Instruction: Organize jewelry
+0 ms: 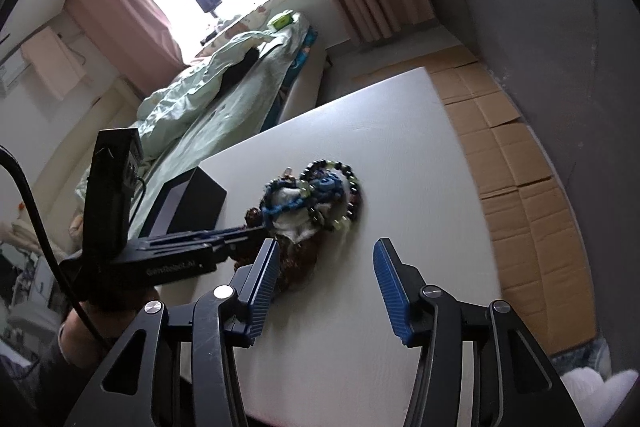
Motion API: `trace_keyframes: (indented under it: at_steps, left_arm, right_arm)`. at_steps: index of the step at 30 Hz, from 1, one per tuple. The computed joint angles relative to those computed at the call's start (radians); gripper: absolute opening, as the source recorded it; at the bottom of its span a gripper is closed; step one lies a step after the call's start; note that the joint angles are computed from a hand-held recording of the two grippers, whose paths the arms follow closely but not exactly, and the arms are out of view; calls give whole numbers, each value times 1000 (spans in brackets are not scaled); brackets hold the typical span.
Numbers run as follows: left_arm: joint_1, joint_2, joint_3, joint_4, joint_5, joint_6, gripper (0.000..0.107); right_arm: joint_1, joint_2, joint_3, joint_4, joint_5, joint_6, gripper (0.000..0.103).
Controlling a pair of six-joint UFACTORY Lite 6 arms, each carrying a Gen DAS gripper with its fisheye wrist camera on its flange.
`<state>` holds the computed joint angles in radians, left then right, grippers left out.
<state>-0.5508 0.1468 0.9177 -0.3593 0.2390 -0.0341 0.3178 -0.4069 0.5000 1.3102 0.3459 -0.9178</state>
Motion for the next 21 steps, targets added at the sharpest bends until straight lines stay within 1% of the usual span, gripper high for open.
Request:
trace_keyframes:
  at_steps: [1,2,6,8,11,14,16,18,20,21]
  left_arm:
    - [-6,-18,-4,36,2,-32,20]
    - [-10,-30,-9,37,3,-34,20]
    - [-2,-82,-10,2,37,7,20]
    - [2,-108,-19,8,44,1,20]
    - [2,-159,-33,52,61,-36,19]
    - [4,-190,-40,61,73,-43,19]
    - [5,-216,-44,100,81,-80,19]
    - [3,-235,-47,158,86,-135,19]
    - [1,-272,-69,200,92,-177,19]
    - [1,-281,-69,210,98,-189,19]
  right_arm:
    - [1,34,23,18,4,-27,51]
    - [9,73,51,36,5,-53,51]
    - [28,202,144,100,22,-149,49]
    - [34,265,184,124,27,-187,46]
    - [37,358,240,134,42,-209,38]
    - [35,413,272,143,67,-224,33]
    - [48,438,296,108,62,-193,32]
    - [58,462,321,55,56,-149,27]
    - [82,484,347,-40,33,-66,16]
    - [90,492,356,-94,25,-19,13]
